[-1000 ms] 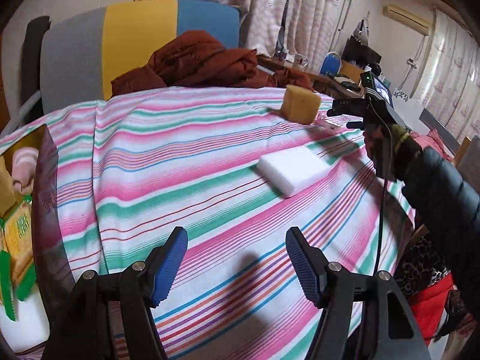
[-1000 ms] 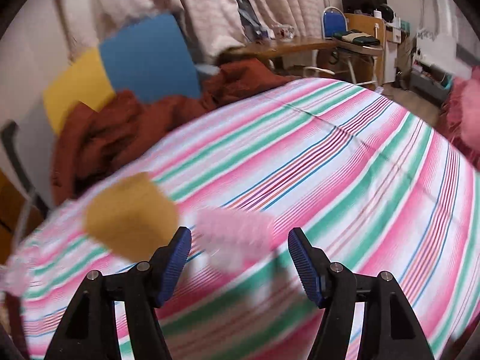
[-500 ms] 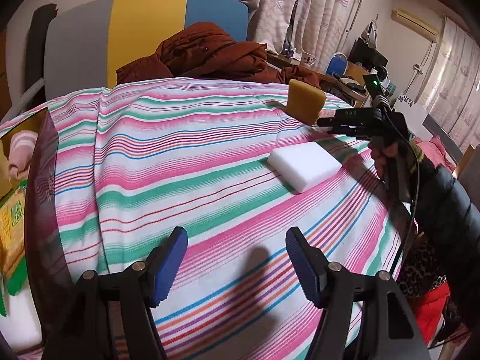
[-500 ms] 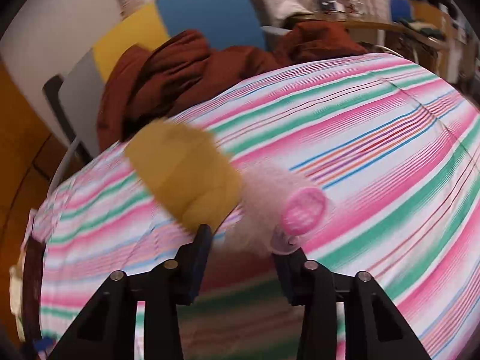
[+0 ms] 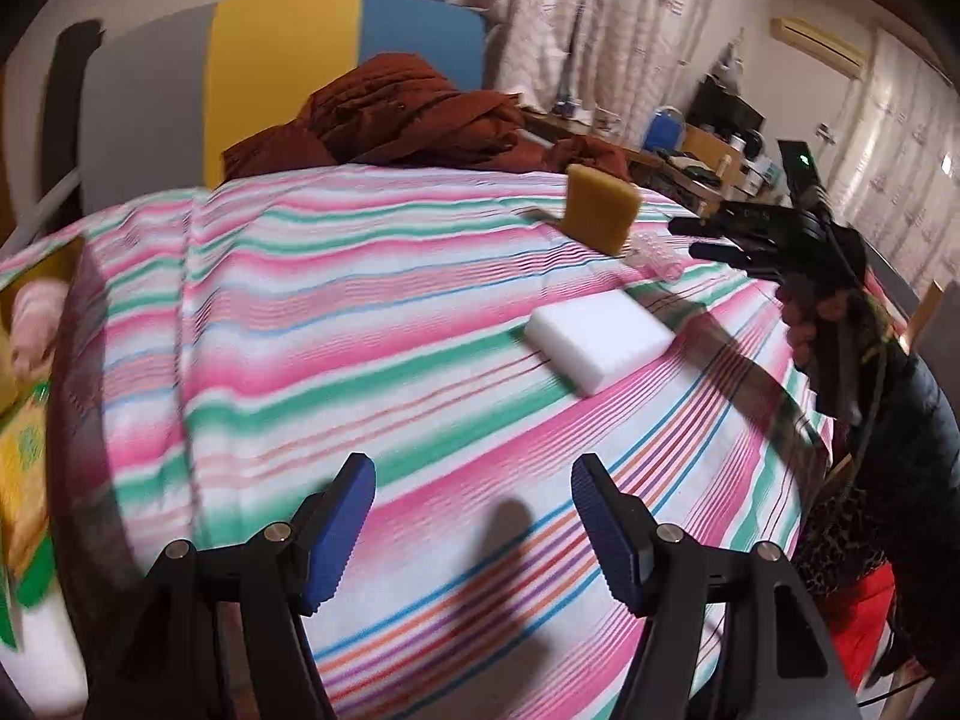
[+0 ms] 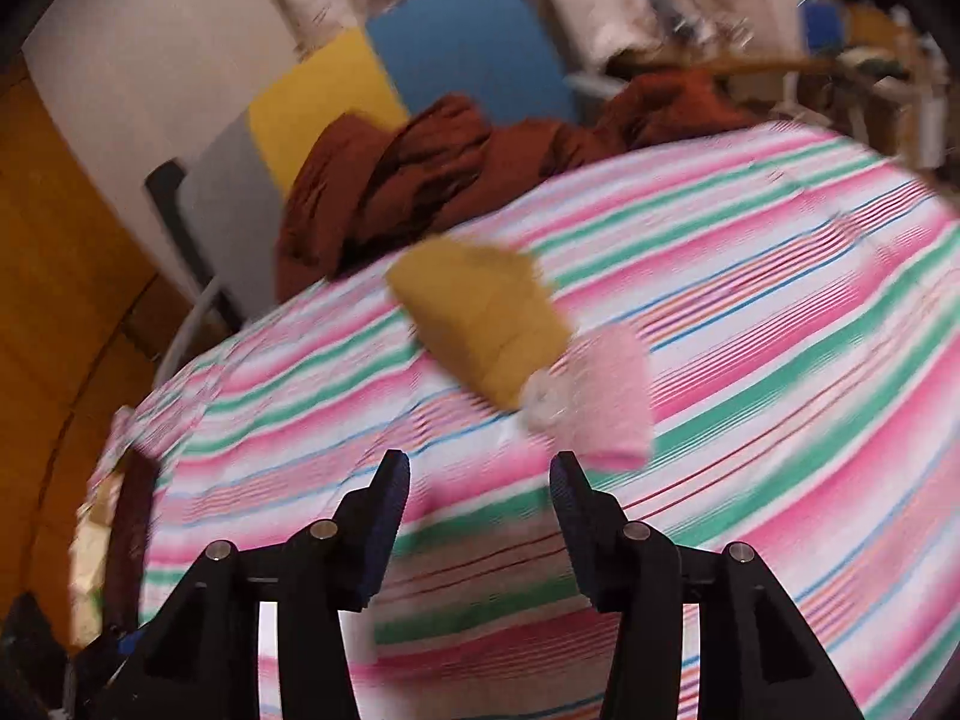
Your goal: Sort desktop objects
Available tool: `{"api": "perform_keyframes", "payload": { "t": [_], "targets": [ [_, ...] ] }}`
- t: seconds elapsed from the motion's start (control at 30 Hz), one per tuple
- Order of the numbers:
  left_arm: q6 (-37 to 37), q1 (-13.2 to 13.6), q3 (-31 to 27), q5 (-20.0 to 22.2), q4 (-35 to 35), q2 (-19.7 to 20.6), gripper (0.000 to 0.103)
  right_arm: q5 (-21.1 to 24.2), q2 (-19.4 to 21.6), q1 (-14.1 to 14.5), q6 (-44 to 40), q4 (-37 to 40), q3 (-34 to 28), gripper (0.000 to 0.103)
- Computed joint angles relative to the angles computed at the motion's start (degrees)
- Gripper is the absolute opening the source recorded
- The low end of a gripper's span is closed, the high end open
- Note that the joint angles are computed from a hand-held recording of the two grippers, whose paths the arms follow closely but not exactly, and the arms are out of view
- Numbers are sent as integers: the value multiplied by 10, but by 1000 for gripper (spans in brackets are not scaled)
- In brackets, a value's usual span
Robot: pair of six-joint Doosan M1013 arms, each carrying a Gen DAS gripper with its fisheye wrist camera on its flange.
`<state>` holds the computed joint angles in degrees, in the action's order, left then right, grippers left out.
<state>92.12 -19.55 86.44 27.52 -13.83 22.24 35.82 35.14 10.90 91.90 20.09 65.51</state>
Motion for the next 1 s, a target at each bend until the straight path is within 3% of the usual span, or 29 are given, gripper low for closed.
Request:
{"api": "perform_keyframes", "payload": {
  "t": [0.07,0.23,0.33,0.4,0.5,0.57,0.63,0.77,0.87,1.0],
  "targets": [
    [29,-2,-16,5,-8,8,70,-27,-1,1,58,-54,1,59],
    [118,-10,-68,31,-44,38,71,3,45,-2,157,-122,-67,60],
    [147,-13,-101,56,-54,59,71,26,70,-3,174,-141,-101,61],
    [169,-14,-123,75,-63,73,71,18,75,-10,122,-77,-102,61],
    [194,-18,-147,93,-54,90,71,10,63,-23,-7,95,-72,61],
    [202,-19,-163,108,-48,101,71,17,55,-24,-40,142,-53,61],
    [209,-17,-177,127,-52,111,77,-29,31,-23,-54,180,-4,61],
    [223,-15,-200,159,-58,127,77,-130,-10,-22,-131,315,86,62],
    [243,-16,-212,177,-60,136,79,-152,-15,-24,-168,381,110,63],
    [251,-19,-222,188,-51,143,79,-154,-13,-25,-186,407,110,63]
  ]
}}
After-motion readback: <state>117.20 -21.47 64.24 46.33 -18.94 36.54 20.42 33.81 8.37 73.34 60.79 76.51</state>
